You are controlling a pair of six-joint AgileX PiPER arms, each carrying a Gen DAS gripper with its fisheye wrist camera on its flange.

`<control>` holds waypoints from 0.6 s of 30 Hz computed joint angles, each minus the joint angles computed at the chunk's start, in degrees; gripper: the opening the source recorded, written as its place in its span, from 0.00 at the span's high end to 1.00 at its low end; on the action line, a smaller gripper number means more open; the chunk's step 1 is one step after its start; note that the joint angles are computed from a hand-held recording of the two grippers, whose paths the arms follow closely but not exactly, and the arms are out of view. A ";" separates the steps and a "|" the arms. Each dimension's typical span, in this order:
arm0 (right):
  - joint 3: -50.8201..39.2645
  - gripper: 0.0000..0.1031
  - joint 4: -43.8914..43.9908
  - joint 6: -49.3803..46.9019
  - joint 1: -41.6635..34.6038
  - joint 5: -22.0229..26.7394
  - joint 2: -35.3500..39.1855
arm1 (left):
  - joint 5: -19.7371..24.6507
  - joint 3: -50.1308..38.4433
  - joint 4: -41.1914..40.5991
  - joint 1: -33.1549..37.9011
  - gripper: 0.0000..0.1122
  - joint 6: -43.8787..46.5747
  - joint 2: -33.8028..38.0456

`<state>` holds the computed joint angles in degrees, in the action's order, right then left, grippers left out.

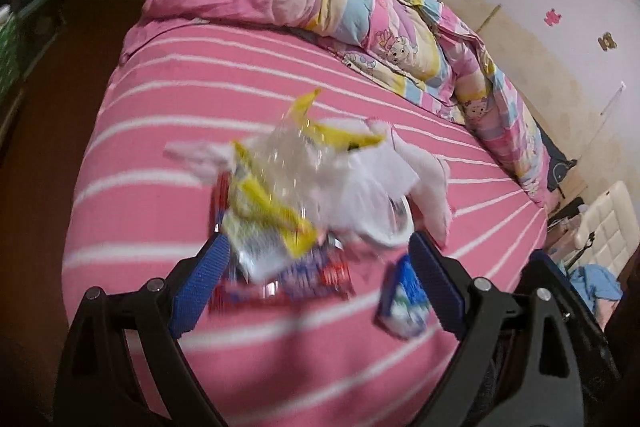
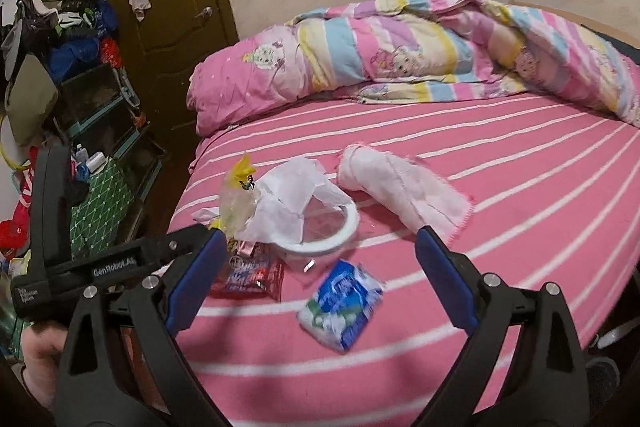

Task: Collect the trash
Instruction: 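Grasp the clear plastic bag with the left tool while the right tool grasps a white tissue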

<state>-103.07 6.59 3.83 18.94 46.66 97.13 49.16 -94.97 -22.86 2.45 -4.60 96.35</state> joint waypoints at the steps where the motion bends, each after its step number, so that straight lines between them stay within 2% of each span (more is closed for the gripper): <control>1: -1.27 0.09 0.23 -0.77 -0.09 -0.31 1.73 | 0.26 -2.19 -0.21 0.14 0.21 0.89 1.96; 7: -10.19 0.09 1.63 -4.57 -0.01 0.66 10.78 | 4.42 -16.14 1.13 0.78 0.21 1.18 13.21; 12: -20.25 0.09 2.60 -5.68 0.22 3.32 18.71 | 7.36 -23.33 1.56 2.11 0.22 0.24 18.57; 13: -22.40 0.11 2.74 -5.72 0.35 4.19 20.21 | 8.30 -24.33 0.48 2.70 0.24 0.33 19.41; 16: -32.18 0.15 2.57 -5.04 0.91 9.13 26.17 | 10.39 -25.04 -2.94 4.08 0.39 2.01 20.50; 18: -38.07 0.18 2.53 -4.46 1.06 12.17 29.57 | 10.39 -24.70 -4.44 4.56 0.42 2.91 20.59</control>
